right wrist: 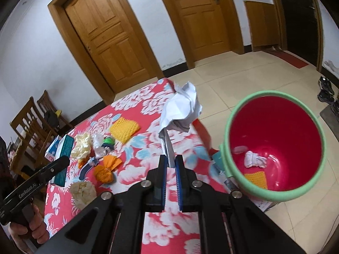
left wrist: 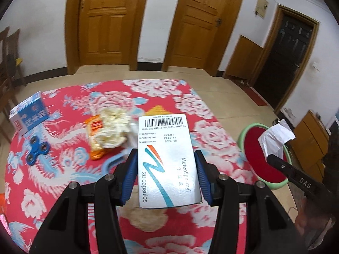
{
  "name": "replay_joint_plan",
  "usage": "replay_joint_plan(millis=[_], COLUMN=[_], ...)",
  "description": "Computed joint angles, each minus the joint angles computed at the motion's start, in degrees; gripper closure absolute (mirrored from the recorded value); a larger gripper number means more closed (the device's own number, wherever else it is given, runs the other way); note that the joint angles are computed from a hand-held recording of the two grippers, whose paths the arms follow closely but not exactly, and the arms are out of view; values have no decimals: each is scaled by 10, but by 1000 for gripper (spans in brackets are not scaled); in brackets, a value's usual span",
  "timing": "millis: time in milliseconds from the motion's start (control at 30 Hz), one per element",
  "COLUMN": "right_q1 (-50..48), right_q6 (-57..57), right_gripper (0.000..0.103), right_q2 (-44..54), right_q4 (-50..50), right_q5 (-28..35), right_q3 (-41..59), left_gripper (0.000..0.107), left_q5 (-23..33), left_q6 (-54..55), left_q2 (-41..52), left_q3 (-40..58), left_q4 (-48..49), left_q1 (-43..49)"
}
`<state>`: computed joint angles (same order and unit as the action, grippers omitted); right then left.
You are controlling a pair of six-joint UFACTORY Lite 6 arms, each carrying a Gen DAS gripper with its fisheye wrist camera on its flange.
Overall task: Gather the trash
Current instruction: 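Carry box and paper to the red bucket and open both tools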
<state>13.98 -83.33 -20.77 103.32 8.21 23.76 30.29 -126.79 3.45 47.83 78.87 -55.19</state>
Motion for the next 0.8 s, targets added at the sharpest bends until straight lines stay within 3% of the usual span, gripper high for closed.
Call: replay_joint_plan(millis=[300, 600, 800], right_q1=[-139, -273, -356], right_q6=[51, -25, -103], right_gripper=[93, 92, 91], right_q2=[-26, 19, 100], right_q4=[-105, -92, -57], right_q5=[67, 136, 174], right_q3=[-26, -23, -1], left_gripper=[54, 54, 54], left_q5=[-39, -55, -52], left_q6=[72, 239, 357], left_q2=[107, 266, 380], left_q3=[127, 326, 469], left_q4=[-29, -146, -219], left_q1=[-8, -15, -27])
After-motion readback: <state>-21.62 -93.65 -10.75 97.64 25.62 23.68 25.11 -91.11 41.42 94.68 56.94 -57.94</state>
